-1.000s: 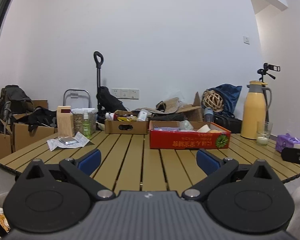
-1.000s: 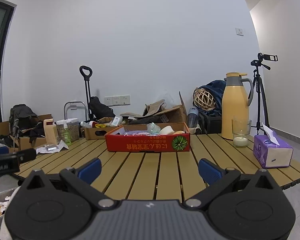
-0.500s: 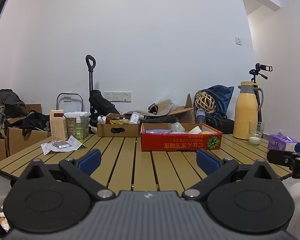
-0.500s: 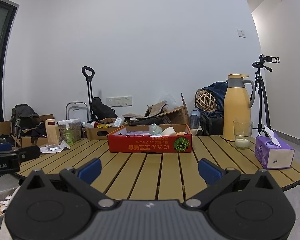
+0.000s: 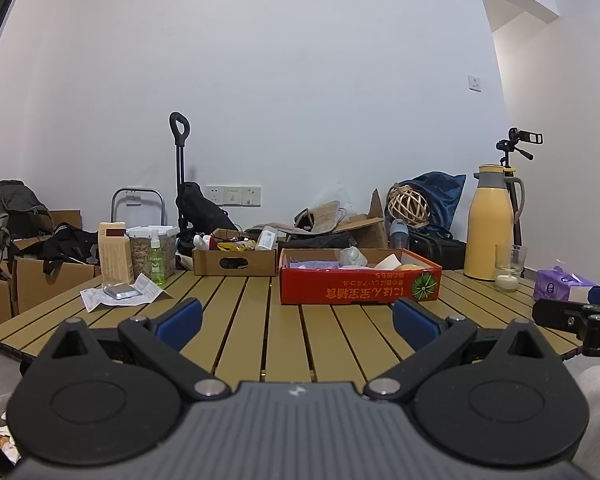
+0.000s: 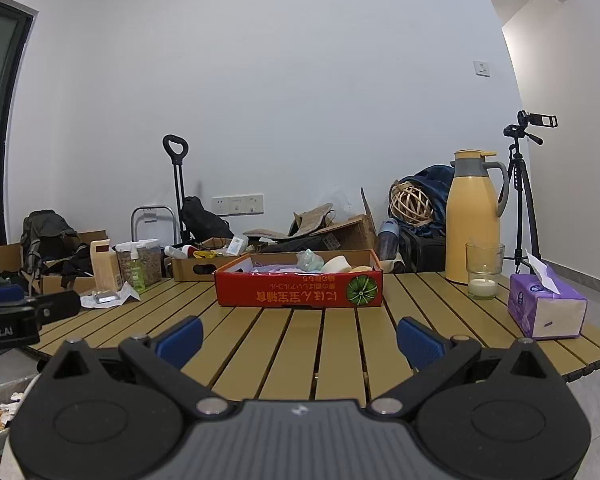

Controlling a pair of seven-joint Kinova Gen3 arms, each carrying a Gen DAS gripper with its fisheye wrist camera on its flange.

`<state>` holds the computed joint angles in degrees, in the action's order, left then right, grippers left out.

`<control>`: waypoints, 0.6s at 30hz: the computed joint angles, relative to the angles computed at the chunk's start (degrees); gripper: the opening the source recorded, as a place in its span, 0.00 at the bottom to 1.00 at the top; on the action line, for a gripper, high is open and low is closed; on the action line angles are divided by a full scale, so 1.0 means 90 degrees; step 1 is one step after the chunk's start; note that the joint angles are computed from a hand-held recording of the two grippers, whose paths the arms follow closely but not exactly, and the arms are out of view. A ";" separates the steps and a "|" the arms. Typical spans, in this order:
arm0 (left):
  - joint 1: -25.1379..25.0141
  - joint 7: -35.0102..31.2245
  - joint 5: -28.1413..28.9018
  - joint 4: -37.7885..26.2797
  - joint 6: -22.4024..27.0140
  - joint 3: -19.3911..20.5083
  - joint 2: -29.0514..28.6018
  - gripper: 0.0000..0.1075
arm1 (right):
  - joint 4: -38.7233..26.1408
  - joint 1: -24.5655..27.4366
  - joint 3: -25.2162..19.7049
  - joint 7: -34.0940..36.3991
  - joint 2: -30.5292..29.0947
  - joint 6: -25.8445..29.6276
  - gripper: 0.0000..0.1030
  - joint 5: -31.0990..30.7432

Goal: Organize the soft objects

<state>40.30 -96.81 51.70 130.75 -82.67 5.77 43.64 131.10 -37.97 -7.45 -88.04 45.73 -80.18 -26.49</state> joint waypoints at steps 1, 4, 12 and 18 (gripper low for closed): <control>0.0007 -0.0002 0.0010 -0.0001 -0.0009 0.0002 0.0004 0.96 | 0.0004 -0.0002 -0.0001 0.0001 0.0001 -0.0005 1.00 -0.0006; 0.0005 0.0005 0.0001 0.0007 -0.0015 0.0005 0.0003 0.96 | 0.0002 -0.0018 -0.0005 0.0008 0.0004 -0.0026 1.00 -0.0039; 0.0005 0.0000 -0.0002 0.0008 -0.0022 0.0009 0.0001 0.96 | -0.0012 -0.0046 -0.0004 0.0033 0.0022 -0.0042 1.00 -0.0098; 0.0027 -0.0043 -0.0013 0.0014 -0.0020 0.0013 -0.0015 0.96 | -0.0003 -0.0047 -0.0004 0.0026 0.0025 -0.0056 1.00 -0.0108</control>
<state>40.55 -97.20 51.58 130.87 -82.85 5.89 43.51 131.07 -38.39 -7.48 -87.81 45.95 -80.68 -27.46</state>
